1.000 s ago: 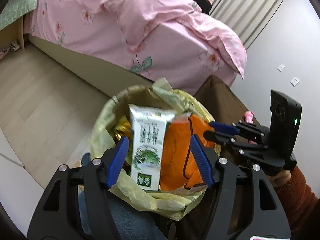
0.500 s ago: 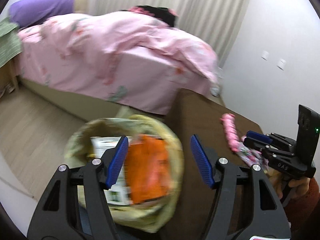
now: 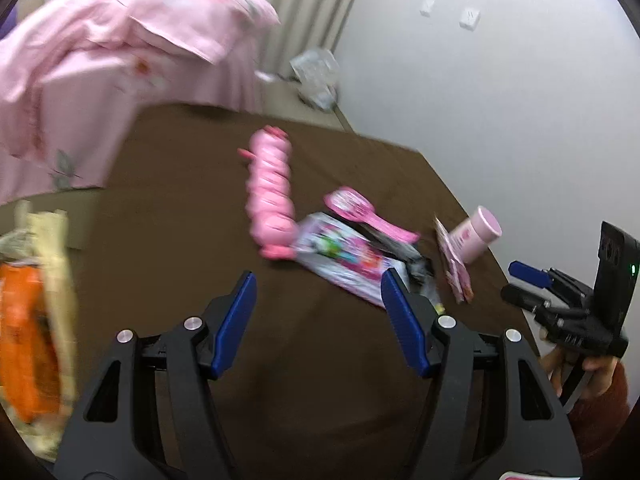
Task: Collect trash
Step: 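Move both tools back over the table toward the remaining wrappers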
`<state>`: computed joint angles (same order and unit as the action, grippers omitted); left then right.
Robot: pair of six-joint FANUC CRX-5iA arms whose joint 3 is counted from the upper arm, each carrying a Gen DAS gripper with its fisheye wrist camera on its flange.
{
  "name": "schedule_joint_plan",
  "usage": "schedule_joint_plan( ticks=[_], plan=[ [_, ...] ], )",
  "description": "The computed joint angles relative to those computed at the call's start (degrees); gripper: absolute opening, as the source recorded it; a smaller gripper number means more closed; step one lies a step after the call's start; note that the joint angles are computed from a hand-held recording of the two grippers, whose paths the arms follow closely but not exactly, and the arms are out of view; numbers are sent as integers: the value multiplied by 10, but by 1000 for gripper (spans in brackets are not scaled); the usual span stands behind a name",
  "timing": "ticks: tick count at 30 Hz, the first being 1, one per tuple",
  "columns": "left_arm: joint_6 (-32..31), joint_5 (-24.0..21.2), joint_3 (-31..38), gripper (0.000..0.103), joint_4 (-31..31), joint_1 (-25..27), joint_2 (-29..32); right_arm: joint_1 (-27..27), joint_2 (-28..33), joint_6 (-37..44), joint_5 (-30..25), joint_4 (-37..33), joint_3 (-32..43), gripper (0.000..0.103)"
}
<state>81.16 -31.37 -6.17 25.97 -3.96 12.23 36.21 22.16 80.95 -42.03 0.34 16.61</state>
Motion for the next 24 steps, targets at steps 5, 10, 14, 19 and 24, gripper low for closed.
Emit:
schedule_joint_plan(
  ticks=[5, 10, 14, 19, 24],
  plan=[
    [94, -55, 102, 61, -74, -39, 73, -8, -9, -2, 31, 16, -41, 59],
    [198, -155, 237, 61, -288, -99, 128, -17, 3, 7, 15, -19, -27, 59],
    [219, -197, 249, 61, -329, -103, 131, -12, 3, -9, 30, -1, -34, 59],
    [249, -201, 188, 61, -380, -92, 73, -18, 26, 15, 3, -31, 13, 59],
    [270, -197, 131, 61, -368, -62, 19, -12, 60, -5, 1, -17, 48, 59]
  ],
)
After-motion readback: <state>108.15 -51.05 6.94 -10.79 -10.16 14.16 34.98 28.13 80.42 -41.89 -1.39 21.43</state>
